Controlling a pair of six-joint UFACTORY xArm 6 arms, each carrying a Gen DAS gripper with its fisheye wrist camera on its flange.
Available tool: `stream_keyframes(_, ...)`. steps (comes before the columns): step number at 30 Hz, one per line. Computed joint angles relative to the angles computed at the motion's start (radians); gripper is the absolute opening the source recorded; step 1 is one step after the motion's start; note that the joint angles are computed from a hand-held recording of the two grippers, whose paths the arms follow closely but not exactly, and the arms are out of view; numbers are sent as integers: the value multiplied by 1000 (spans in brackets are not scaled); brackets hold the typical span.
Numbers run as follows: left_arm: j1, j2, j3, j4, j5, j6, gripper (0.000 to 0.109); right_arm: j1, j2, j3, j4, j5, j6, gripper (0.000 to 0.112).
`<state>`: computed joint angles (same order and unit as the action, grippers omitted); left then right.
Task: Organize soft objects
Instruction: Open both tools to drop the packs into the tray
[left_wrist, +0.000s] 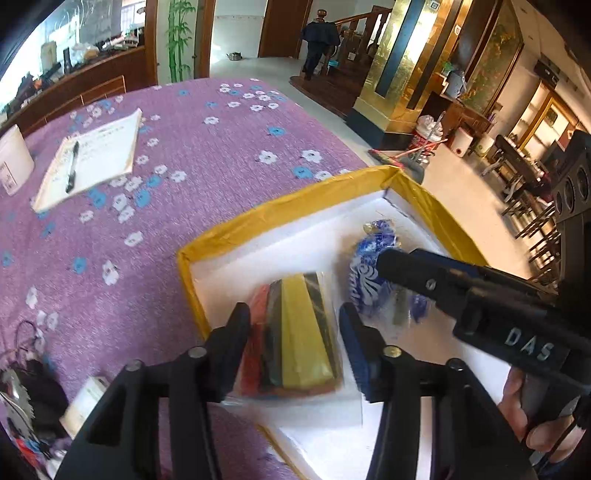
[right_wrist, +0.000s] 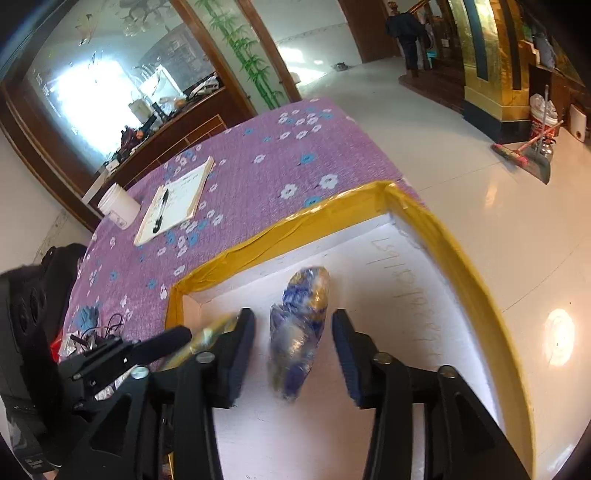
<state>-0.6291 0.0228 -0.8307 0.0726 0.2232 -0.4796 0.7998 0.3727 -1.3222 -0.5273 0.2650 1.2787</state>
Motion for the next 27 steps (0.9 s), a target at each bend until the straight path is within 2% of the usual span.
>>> stream_keyframes(3,-30,-8,5,-152,7,120,51,-4,-55,45,-118,19,118,56)
stream_keyframes(4,-36,-17,12,-147,9,117,51,-3,-73,60,-148,26,145,56)
stream_keyframes(7,-45,-69,50,-64,-2,48,51,15,-151,112,-294,84,277,56)
stream_keyframes(10,-50,-146,110,-14,-30,-1,51,66,-250,168,-500,158,457,56)
stream_keyframes(13,-49,-242,189,61,-60,-78,55,121,-316,208,-650,211,602,56)
stream_keyframes(18,-43,-448,357,169,-88,-196,59,198,-356,248,-847,151,816,56)
stream_keyframes(19,-43,-494,390,184,-83,-211,59,216,-353,249,-903,129,879,56)
stream_keyframes(22,-31,-634,489,215,-72,-256,59,250,-318,229,-964,56,952,57)
stream_keyframes(23,-29,-685,525,224,-68,-273,61,268,-298,212,-1031,37,1013,57)
stream_keyframes(27,-27,-911,667,226,9,-294,62,347,-201,129,-1056,31,1007,57)
